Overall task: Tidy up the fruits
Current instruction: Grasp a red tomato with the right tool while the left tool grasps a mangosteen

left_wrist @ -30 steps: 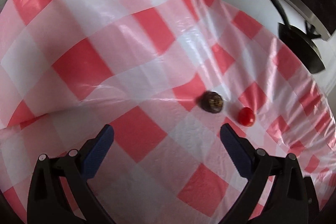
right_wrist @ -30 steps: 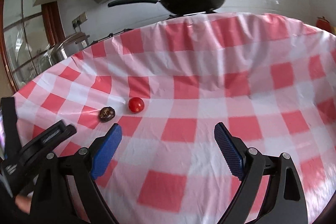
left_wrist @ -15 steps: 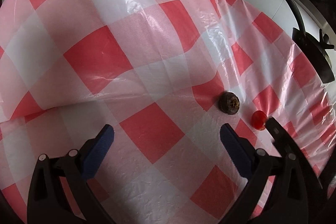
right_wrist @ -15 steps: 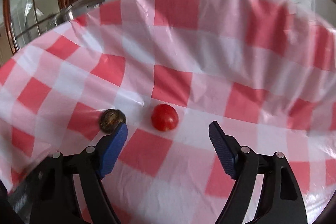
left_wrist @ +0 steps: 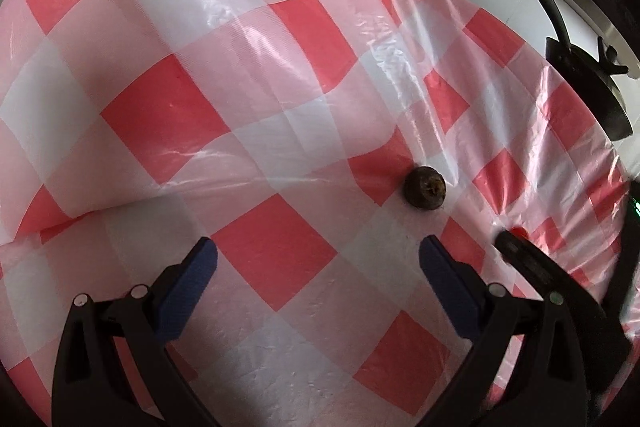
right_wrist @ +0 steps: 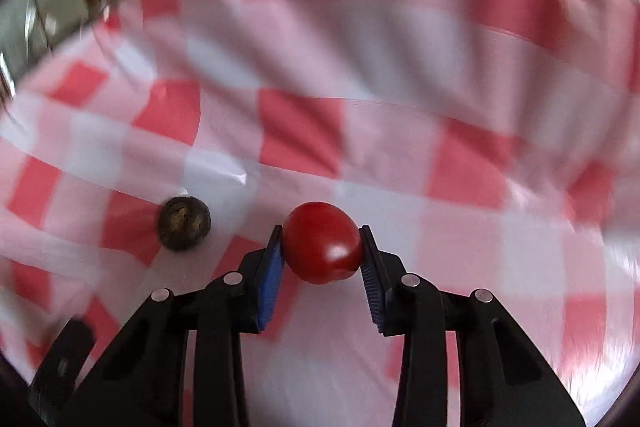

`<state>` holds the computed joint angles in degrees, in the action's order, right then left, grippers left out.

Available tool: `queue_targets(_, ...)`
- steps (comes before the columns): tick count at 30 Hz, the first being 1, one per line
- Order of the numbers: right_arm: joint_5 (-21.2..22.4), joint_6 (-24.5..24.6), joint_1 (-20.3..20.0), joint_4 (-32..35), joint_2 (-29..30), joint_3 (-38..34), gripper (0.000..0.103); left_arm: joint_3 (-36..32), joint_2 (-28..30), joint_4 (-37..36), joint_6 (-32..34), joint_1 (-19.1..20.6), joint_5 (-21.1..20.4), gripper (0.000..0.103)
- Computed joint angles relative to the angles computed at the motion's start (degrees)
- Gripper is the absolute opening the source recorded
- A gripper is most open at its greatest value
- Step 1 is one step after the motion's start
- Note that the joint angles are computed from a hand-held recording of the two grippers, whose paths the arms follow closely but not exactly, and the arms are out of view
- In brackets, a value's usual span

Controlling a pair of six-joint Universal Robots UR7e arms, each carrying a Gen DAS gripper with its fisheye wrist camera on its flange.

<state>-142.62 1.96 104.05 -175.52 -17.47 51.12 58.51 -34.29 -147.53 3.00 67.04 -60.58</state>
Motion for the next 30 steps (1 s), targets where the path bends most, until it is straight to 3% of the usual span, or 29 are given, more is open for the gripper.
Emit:
queue_targets(4,1.35,1.98,-0.05,-19.00,-5.93,14.85,0.037,0.28,0.11,0.09,2.54,-0.40,-1.00,0.101)
queue_targets(9,5.35,4.38,-1.31,-32.66,-9.68,22.86,0.037,1.00,0.60,-1.58,7.36,-1.38,-1.04,0.101)
queue_targets(18,8.96,6.75,-2.90,-40.03,-11.54,25.94,0.037,2.93,0.69,-4.79,11.85,-2.49,0.66,0.101)
queue_targets(23,9.31,7.82,-3.11,-40.26,-11.79,26.30,0.037,0.70,2.12,-2.62,10.94,-2.89,0.87,0.101)
queue_targets(26,9.60,8.06,-3.05,-40.44,-12.07,26.84,0.037,-4.35,5.43,-0.46,11.00,-3.34,1.90,0.101)
queue_targets(30,9.34,7.23,-2.86,-40.70,-11.91,26.78,0.037,-18.57,13.09,8.77,6.82,-3.13,2.01,0.101)
